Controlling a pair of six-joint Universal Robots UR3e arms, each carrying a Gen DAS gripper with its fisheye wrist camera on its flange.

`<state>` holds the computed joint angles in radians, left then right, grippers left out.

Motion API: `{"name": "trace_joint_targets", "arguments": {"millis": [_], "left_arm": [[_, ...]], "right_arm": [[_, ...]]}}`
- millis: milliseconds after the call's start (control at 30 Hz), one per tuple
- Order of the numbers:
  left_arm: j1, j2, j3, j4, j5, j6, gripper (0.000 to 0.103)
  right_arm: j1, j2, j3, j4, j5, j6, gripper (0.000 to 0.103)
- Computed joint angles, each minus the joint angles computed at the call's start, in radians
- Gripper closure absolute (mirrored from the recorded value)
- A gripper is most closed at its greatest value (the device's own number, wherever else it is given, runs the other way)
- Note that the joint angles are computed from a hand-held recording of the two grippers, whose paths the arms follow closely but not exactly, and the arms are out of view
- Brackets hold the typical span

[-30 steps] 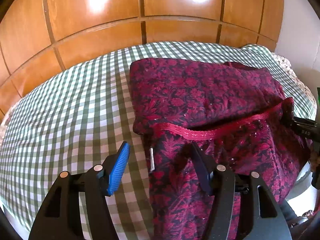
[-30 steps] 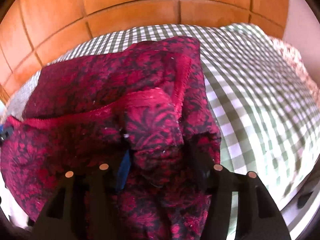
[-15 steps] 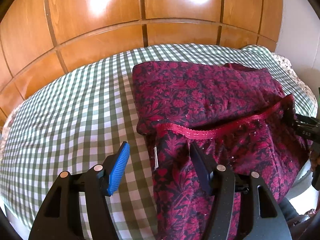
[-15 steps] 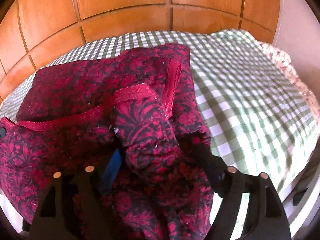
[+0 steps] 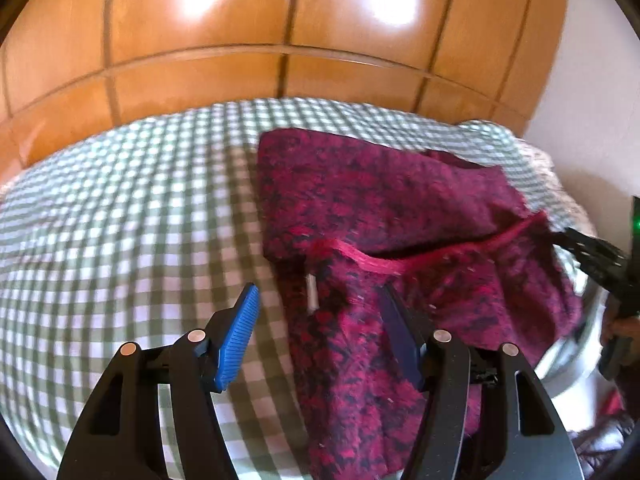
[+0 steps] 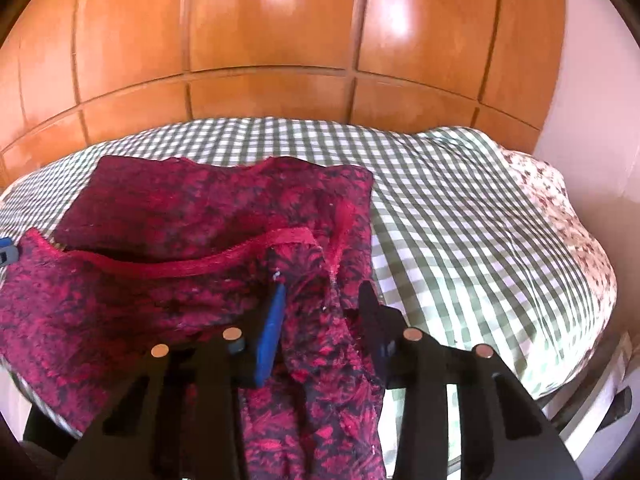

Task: Fold small clothes

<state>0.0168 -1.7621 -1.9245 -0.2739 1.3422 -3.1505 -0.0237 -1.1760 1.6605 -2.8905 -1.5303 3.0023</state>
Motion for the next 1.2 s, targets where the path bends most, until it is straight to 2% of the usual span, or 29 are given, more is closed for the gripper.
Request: {"name": "trace_joint_targets", "arguments": {"millis": [33, 67, 167, 233, 267, 300, 333, 367, 400, 433, 500, 533, 733, 933, 967, 1067, 1133, 1200], "left_arm": [[0.006, 0.001, -0.003, -0.004, -0.019, 0.002, 0.042], [0.007, -0.004, 0.003, -0.014, -0.032, 0.007, 0.042], [-0.016, -0.041, 0.046, -0.031, -0.008, -0.001, 0.042], [-0.010, -0.065, 0.068, -0.044, -0.041, -0.025, 0.042], [-0.007, -0.072, 0.075, -0.045, -0.053, -0.035, 0.042], [-0.008, -0.074, 0.073, -0.035, -0.065, -0.043, 0.043], [-0.005, -0.075, 0.072, -0.031, -0.077, -0.038, 0.048], [-0.010, -0.076, 0.074, -0.031, -0.083, -0.029, 0.051], [-0.017, -0.080, 0.078, -0.027, -0.074, -0.016, 0.056], [-0.024, -0.084, 0.083, -0.030, -0.062, -0.003, 0.068], [-0.039, -0.091, 0.087, -0.032, -0.042, 0.018, 0.083], [-0.039, -0.090, 0.079, -0.016, -0.033, 0.017, 0.085], [0.022, 0.002, -0.047, 0.086, -0.090, 0.012, 0.090], [0.112, 0.143, -0.170, 0.108, -0.202, -0.009, 0.090], [0.121, 0.151, -0.173, 0.108, -0.216, -0.012, 0.090], [0.124, 0.150, -0.140, 0.121, -0.229, -0.037, 0.090], [0.116, 0.117, -0.092, 0.136, -0.227, -0.045, 0.090], [0.092, 0.074, -0.043, 0.144, -0.188, -0.044, 0.090]], "right_arm": [[0.006, 0.005, -0.003, -0.005, -0.011, -0.002, 0.052], [0.013, 0.012, -0.007, -0.013, -0.021, -0.004, 0.051], [0.024, 0.041, -0.037, -0.010, -0.028, 0.001, 0.052], [0.035, 0.064, -0.063, -0.009, -0.033, -0.008, 0.054], [0.046, 0.078, -0.079, -0.008, -0.048, -0.024, 0.057], [0.056, 0.088, -0.094, 0.009, -0.062, -0.043, 0.076], [0.061, 0.092, -0.107, 0.037, -0.067, -0.060, 0.088], [0.065, 0.101, -0.119, 0.053, -0.070, -0.070, 0.092], [0.069, 0.103, -0.113, 0.048, -0.076, -0.082, 0.093], [0.070, 0.100, -0.102, 0.039, -0.081, -0.089, 0.094], [0.057, 0.081, -0.078, 0.042, -0.064, -0.080, 0.096], [0.050, 0.070, -0.068, 0.044, -0.055, -0.071, 0.096], [0.001, -0.021, -0.031, 0.084, 0.030, -0.047, 0.097], [-0.054, -0.143, 0.018, 0.125, 0.127, -0.036, 0.098], [-0.065, -0.153, 0.017, 0.130, 0.145, -0.029, 0.103], [-0.096, -0.150, -0.036, 0.157, 0.201, 0.013, 0.103], [-0.080, -0.115, -0.082, 0.156, 0.173, 0.015, 0.103], [-0.065, -0.070, -0.130, 0.168, 0.143, 0.005, 0.103]]}}
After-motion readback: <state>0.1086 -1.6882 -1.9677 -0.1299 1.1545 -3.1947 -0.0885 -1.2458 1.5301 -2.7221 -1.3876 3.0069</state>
